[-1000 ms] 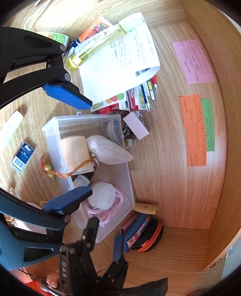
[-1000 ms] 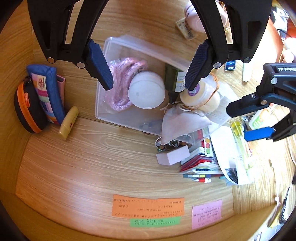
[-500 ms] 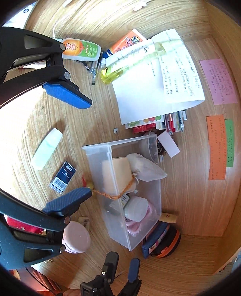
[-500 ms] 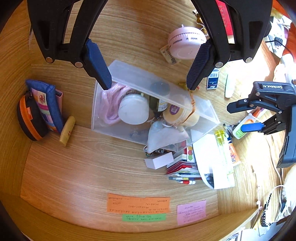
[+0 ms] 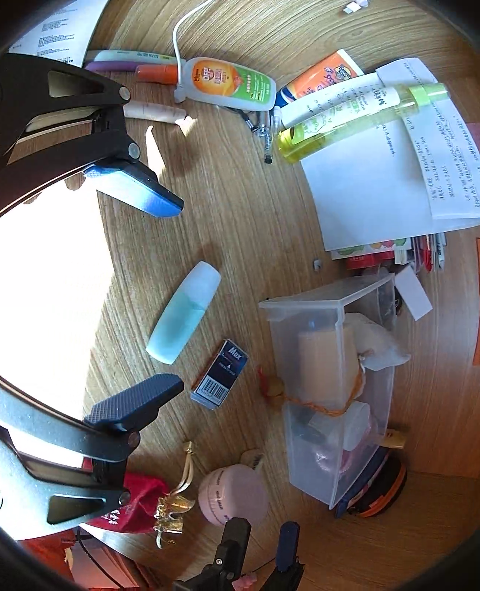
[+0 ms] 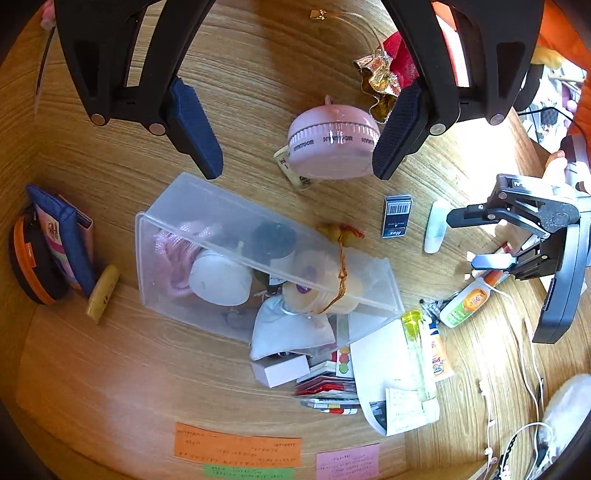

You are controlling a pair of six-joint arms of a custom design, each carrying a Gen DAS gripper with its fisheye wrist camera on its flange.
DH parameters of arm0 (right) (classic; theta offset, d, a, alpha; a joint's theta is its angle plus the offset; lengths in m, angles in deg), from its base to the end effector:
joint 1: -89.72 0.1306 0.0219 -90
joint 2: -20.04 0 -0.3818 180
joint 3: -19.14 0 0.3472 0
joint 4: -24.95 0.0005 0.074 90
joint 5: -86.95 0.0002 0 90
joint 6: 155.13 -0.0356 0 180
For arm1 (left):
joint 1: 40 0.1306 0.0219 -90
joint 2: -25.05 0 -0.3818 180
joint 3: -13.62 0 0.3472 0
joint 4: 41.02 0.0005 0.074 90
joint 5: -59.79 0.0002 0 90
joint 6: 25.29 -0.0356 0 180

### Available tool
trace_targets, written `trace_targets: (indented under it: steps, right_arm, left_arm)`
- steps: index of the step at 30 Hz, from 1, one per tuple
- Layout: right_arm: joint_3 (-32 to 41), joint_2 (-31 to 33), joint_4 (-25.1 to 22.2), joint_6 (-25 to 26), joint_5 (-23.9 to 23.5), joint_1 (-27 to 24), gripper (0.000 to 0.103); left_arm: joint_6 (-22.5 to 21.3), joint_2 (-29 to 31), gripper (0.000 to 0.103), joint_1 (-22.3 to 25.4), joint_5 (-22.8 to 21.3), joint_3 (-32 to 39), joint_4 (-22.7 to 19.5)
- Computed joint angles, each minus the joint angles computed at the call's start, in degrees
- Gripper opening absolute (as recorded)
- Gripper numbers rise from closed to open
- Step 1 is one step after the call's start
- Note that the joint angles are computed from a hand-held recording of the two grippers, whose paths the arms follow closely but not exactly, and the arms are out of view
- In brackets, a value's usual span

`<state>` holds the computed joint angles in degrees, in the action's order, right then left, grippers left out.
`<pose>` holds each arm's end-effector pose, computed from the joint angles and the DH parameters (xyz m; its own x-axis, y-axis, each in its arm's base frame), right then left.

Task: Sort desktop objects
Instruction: 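Reach the left gripper to the teal-and-white tube while the right gripper approaches the pink round case, then close the left gripper on the teal tube while the right gripper grasps the pink case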

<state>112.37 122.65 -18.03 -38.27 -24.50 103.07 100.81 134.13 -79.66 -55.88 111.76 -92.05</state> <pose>0.4963 0.1306 0.3616 -0.4921 -0.5490 -0.6756 -0.7337 0.6793 -0.0176 0.4231 -0.3314 0.3318 -0.7957 -0.0302 -0.6050 -0.0622 0.9975 0.0321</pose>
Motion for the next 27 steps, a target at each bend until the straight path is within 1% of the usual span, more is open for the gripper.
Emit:
trace_targets:
  steps: [4, 8, 10, 13, 15, 19, 24, 27]
  right_arm:
    - [-0.52, 0.21, -1.31, 1.09, 0.06, 0.6, 0.081]
    - [-0.31, 1.03, -2.39, 1.74, 0.69, 1.13, 0.081]
    - [0.16, 1.72, -2.99, 1.8, 1.03, 1.26, 0.081]
    - [1.26, 3.0, -4.63, 1.68, 0.98, 1.41, 0.081]
    - [1.84, 3.66, -5.75, 2.08, 0.52, 1.49, 0.081]
    - [1.85, 4.07, -6.05, 2.43, 0.14, 1.74, 0.081]
    - [1.9, 4.52, -6.3, 2.65, 0.09, 1.99, 0.079]
    - [1.66, 4.51, -6.26, 2.43, -0.02, 2.01, 0.072]
  left_arm:
    - [-1.53, 0.28, 0.087, -0.09, 1.7, -0.52, 0.46]
    - [-2.56, 1.08, 0.087, 0.13, 2.41, -0.09, -0.23]
    - [-2.93, 1.39, 0.087, 0.57, 3.43, 0.01, -0.18]
    - [-3.48, 2.22, 0.088, 1.13, 4.34, 0.71, -0.77]
    - [-3.38, 2.22, 0.087, 1.5, 4.96, 0.6, -0.17]
    - [-3.07, 2.22, 0.088, 2.3, 6.31, 0.17, 1.05]
    - [-3.72, 2.34, 0.087, 2.69, 6.06, 0.01, 2.04]
    - [-4.37, 2.4, 0.083, 2.74, 5.69, -0.01, 3.05]
